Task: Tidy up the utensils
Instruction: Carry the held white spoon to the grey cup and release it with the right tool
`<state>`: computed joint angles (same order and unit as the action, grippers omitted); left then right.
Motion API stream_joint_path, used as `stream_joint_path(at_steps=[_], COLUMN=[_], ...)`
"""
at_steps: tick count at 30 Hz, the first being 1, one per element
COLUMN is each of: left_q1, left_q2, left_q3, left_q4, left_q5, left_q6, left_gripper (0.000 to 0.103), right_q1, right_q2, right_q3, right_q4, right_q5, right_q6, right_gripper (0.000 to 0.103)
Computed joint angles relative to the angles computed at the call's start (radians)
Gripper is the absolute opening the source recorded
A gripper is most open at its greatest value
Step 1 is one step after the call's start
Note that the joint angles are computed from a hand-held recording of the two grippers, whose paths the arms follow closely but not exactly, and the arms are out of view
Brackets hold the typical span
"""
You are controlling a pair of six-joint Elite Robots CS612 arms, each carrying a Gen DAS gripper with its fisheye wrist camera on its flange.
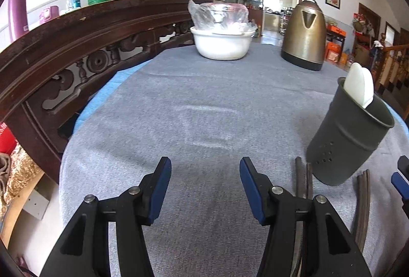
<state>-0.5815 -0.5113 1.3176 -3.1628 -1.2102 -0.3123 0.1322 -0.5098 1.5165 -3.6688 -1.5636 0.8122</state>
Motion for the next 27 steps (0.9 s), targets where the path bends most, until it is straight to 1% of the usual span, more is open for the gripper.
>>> stream_joint_path(at_steps=[5, 8, 20, 23, 27], left_q1=[-0.013, -0.019, -0.027, -0.031, -0.026], left_q2=[0.001, 0.002, 0.003, -0.002, -0.021], left_q3=[-0.006, -0.010, -0.016, -0.001, 0.025], left_q4=[0.031, 0.048, 0.082, 0.050, 0.032], left_q5=[0.061, 0.098, 0.179, 0.172, 0.086], left_q6=[0.019, 0.026, -0.007, 0.013, 0.051], left_gripper=[0.056, 0.057, 0.057, 0.057, 0.057], right_q1=[0.006, 0.007, 0.012, 0.011, 0.009], right_q2=[-0.002, -0.004, -0.010, -0.012, -0.013], right_q3=[-0.004, -0.003, 0.008, 0.010, 0.012], right_q4=[0.008, 0.013, 0.008, 0.014, 0.023], right_q5=[-0.011, -0.012, -0.052, -0.055, -0.052], right_q6=[-0.034, -0.034, -0.033, -0.029, -0.018], right_gripper=[0.051, 0.051, 0.051, 0.051, 0.051])
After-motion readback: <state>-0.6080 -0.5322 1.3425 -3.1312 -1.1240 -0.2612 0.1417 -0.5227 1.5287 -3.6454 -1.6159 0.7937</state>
